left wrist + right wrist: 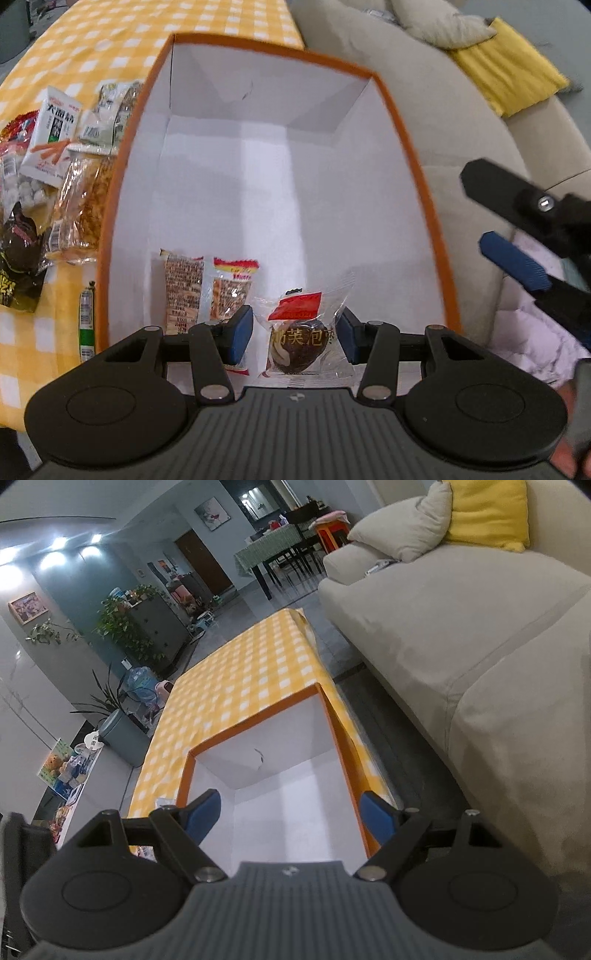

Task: Organize snacks
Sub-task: 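Carry both bags into the box and open both grippers, then withdraw both grippers from the box back toward the snack pile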

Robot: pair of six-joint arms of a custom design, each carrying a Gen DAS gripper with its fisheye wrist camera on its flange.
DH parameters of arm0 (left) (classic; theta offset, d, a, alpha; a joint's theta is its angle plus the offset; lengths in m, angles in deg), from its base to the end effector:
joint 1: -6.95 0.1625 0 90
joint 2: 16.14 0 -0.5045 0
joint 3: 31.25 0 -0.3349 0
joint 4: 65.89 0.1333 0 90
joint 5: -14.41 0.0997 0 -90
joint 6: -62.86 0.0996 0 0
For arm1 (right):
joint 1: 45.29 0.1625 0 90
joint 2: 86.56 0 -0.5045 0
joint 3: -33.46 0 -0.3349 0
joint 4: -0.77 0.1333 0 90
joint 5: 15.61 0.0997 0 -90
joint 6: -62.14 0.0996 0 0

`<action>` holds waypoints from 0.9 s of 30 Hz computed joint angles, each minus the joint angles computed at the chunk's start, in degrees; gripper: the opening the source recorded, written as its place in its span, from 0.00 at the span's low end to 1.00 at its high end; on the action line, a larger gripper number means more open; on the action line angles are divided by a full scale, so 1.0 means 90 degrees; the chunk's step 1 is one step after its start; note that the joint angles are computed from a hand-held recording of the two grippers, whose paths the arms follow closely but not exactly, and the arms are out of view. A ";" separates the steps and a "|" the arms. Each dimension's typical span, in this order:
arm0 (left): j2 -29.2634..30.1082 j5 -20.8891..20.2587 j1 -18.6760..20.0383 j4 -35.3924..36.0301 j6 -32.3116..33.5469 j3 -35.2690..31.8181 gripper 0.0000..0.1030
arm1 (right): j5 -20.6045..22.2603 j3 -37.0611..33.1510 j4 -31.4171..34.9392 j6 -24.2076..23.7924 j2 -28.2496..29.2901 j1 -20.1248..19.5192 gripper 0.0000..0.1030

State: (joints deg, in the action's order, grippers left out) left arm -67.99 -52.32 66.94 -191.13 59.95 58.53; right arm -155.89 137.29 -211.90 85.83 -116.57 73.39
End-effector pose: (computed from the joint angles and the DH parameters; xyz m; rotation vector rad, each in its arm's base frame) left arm -0.1861 -0.6675 0.2573 0.6542 2.6581 -0.0981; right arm 0.3587 -0.5375 0.1264 -0.3941 -2.3461 1.4300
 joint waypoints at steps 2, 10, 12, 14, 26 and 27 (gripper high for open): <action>0.0058 0.0271 -0.0059 -0.0137 0.0044 0.0108 0.53 | 0.0008 0.0030 0.0088 0.0153 -0.0017 -0.0039 0.78; 0.0173 0.0811 -0.0137 -0.0322 0.0138 0.0325 0.54 | -0.0089 -0.0047 0.0527 0.0580 0.0032 -0.0072 0.78; 0.0182 0.0836 -0.0135 -0.0310 0.0098 0.0330 0.60 | -0.0111 -0.0081 0.0632 0.0647 0.0034 -0.0083 0.78; 0.0194 0.0861 -0.0125 -0.0265 0.0096 0.0310 0.63 | -0.0109 -0.0120 0.0680 0.0669 0.0045 -0.0082 0.78; -0.0100 0.0588 -0.0113 0.0024 -0.0250 0.0151 0.74 | -0.0195 -0.0231 0.0828 0.0624 0.0081 -0.0069 0.78; -0.0147 0.0475 -0.0103 0.0139 -0.0321 0.0082 0.74 | -0.0199 -0.0247 0.0815 0.0568 0.0091 -0.0057 0.78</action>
State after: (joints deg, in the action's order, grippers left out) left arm -69.31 -48.04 66.01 -189.88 57.06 59.27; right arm -157.67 135.06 -204.57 90.94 -115.75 72.88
